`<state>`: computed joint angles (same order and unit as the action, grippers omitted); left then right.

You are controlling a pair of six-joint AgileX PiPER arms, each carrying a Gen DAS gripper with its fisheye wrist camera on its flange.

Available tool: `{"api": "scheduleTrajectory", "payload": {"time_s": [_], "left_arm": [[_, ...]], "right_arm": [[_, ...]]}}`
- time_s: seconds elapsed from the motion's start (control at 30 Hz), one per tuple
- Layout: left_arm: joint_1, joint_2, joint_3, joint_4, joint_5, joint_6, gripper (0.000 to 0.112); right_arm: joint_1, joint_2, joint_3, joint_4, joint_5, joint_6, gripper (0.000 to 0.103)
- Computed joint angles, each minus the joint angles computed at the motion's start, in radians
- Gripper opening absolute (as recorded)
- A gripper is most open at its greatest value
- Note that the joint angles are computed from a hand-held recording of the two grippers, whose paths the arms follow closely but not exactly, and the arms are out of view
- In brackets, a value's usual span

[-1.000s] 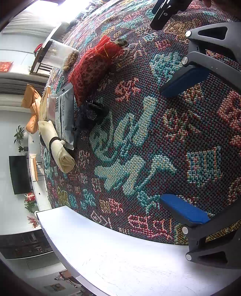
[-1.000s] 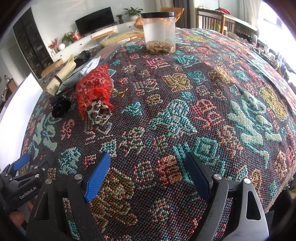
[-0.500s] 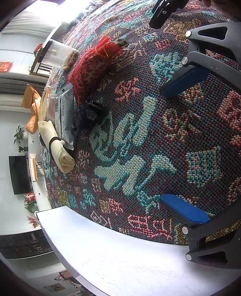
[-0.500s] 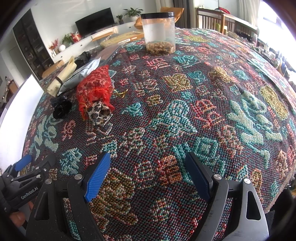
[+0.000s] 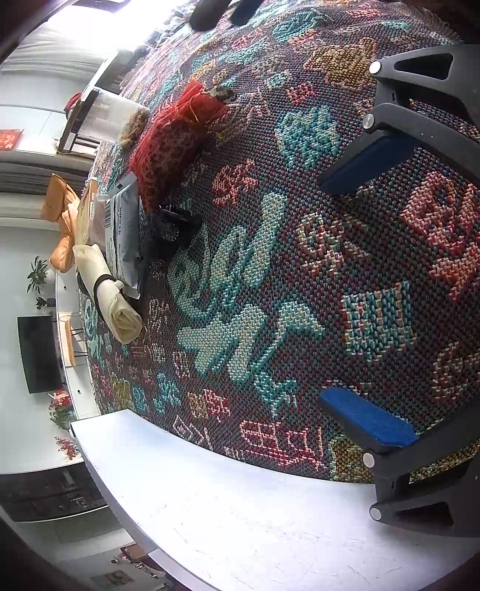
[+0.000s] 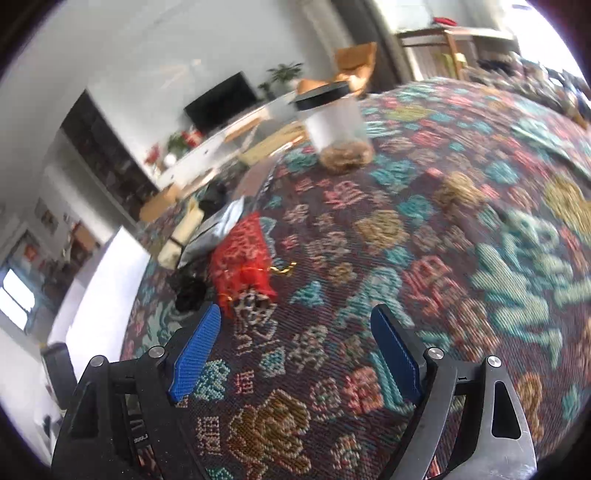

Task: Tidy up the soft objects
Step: 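Grasp the red mesh bag with the right tool while the left tool grasps the beige rolled cloth, then carry the red bag and beige cloth into the white box and open both tools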

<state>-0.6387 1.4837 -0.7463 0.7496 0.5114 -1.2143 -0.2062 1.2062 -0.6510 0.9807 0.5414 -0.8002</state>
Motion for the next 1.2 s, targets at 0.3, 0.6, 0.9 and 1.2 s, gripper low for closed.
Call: {"api": "scheduleTrajectory", "payload": {"time_s": [0.3,0.6,0.9,1.2], "left_arm": [[-0.002,-0.001,0.002,0.003,0.000,-0.005,0.103],[0.054,0.042,-0.120,-0.260,0.067,0.276,0.103],[0.254,0.311,-0.786,-0.649,0.290,0.896,0.103],[0.367,0.645,-1.160,-0.693,0.405,1.164,0.103]], "right_arm": [[0.411,0.428,-0.413,-0.811,-0.093,0.593,0.074],[0.142,0.166,-0.061,-0.274,-0.290,0.188,0.026],[0.049,0.108,-0.016,0.012,-0.189,-0.084,0.026],[-0.005,0.134,-0.017,0.157,-0.115,-0.216,0.026]]}}
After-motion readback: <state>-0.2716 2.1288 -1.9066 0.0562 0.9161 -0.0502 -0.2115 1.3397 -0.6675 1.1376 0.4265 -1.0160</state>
